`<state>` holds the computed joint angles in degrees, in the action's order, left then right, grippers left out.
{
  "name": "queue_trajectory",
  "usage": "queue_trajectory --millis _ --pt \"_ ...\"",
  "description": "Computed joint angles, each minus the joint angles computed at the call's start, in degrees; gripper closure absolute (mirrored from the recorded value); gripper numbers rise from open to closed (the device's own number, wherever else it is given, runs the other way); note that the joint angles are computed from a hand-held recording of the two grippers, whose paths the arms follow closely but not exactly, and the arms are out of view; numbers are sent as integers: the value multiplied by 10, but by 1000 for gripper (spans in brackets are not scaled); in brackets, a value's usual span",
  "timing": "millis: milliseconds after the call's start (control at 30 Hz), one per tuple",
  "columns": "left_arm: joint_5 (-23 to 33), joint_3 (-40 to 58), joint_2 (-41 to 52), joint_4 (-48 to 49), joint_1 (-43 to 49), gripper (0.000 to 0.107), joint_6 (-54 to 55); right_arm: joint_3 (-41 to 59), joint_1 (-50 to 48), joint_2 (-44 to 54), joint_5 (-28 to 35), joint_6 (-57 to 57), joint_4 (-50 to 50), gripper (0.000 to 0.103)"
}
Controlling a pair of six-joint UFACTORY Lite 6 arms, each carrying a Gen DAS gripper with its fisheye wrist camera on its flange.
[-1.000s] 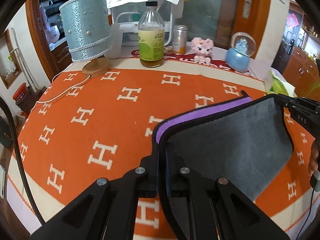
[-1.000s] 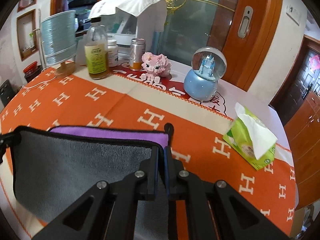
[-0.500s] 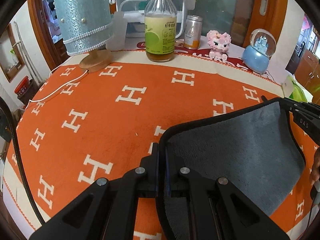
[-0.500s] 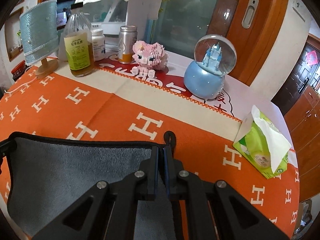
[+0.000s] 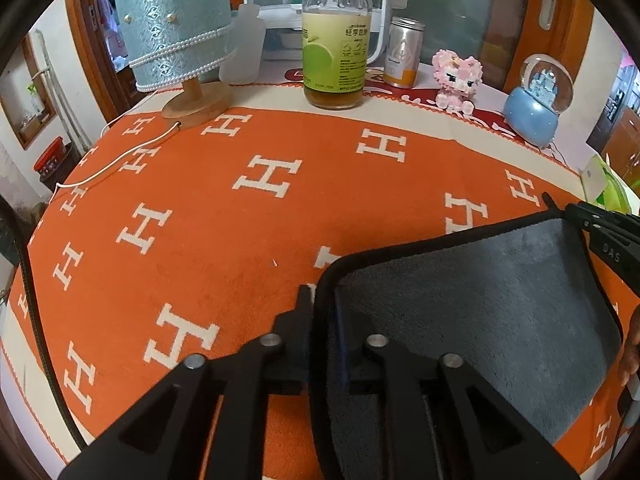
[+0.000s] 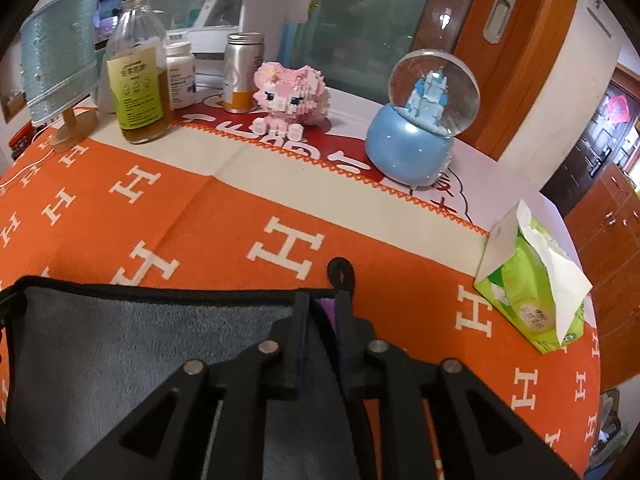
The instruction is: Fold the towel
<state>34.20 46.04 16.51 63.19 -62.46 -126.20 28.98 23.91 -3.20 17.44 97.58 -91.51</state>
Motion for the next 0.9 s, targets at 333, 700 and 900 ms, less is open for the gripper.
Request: queue_trajectory --millis 333,700,900 --pt "62 -6 -64 -26 -34 14 -11 -35 14 -117 -7 -203 204 62" --pt "91 43 -82 -48 -120 4 23 -114 38 -326 65 -461 536 45" --pt "123 96 -65 -68 -174 4 40 -149 28 -490 168 -566 665 26"
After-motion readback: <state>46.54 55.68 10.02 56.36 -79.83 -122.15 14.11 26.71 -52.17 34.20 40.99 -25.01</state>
